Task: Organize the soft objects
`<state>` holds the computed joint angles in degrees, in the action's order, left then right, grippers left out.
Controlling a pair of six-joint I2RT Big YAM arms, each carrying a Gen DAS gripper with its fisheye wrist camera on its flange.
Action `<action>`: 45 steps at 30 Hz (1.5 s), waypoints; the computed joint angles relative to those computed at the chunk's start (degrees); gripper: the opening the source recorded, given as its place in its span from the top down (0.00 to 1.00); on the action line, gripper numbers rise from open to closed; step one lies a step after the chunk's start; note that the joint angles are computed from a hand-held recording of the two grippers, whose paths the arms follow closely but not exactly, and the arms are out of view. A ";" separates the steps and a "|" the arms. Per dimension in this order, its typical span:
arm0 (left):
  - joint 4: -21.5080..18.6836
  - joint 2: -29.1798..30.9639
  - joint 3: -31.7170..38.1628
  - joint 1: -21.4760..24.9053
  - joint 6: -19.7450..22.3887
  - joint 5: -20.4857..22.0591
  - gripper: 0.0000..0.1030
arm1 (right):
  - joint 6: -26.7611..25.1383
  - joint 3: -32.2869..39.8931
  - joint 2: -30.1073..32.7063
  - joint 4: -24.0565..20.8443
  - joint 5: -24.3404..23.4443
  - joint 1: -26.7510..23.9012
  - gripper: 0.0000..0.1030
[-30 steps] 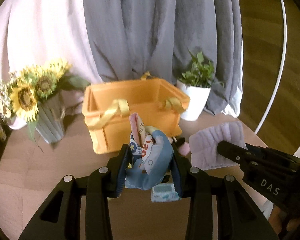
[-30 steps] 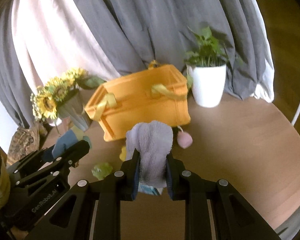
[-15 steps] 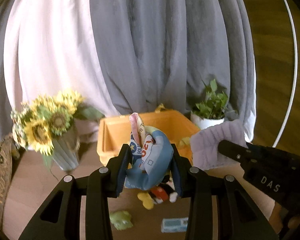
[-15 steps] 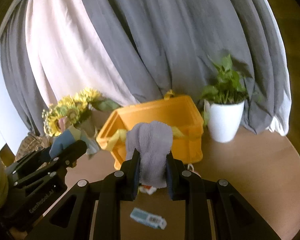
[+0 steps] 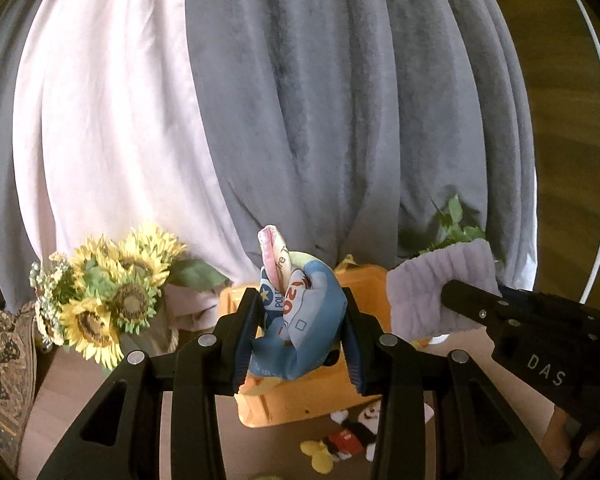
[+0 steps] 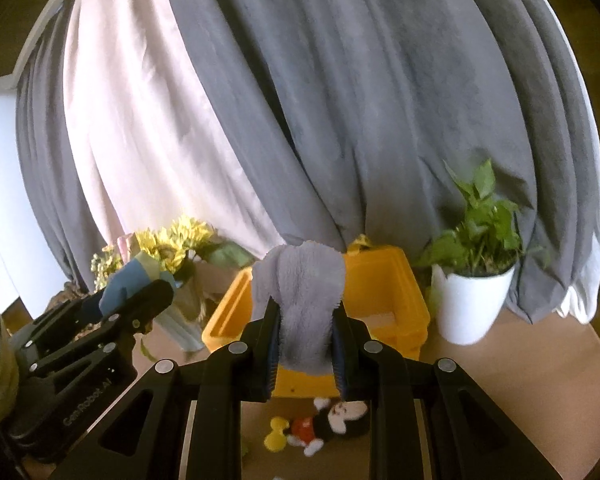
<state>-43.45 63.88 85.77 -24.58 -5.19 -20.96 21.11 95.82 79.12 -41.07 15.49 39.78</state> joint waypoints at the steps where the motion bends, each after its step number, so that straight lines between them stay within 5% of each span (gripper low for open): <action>1: 0.31 0.45 0.31 0.26 0.25 0.08 0.63 | -0.17 0.46 0.40 0.08 -0.16 -0.20 0.77; 25: 2.15 14.82 9.40 8.25 1.16 6.90 0.62 | -1.21 13.45 14.63 -0.38 -6.25 -5.83 0.77; 37: -5.01 22.67 15.01 11.40 -0.52 12.73 0.62 | 0.66 24.16 24.13 -10.48 -8.17 -8.04 0.77; 45: -8.95 25.89 17.51 12.15 0.20 12.75 0.58 | 1.89 29.83 29.28 -17.59 -10.70 -9.25 0.74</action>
<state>-52.41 89.77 103.28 -12.43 -4.98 -8.21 23.00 125.65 108.40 -58.66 4.79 30.54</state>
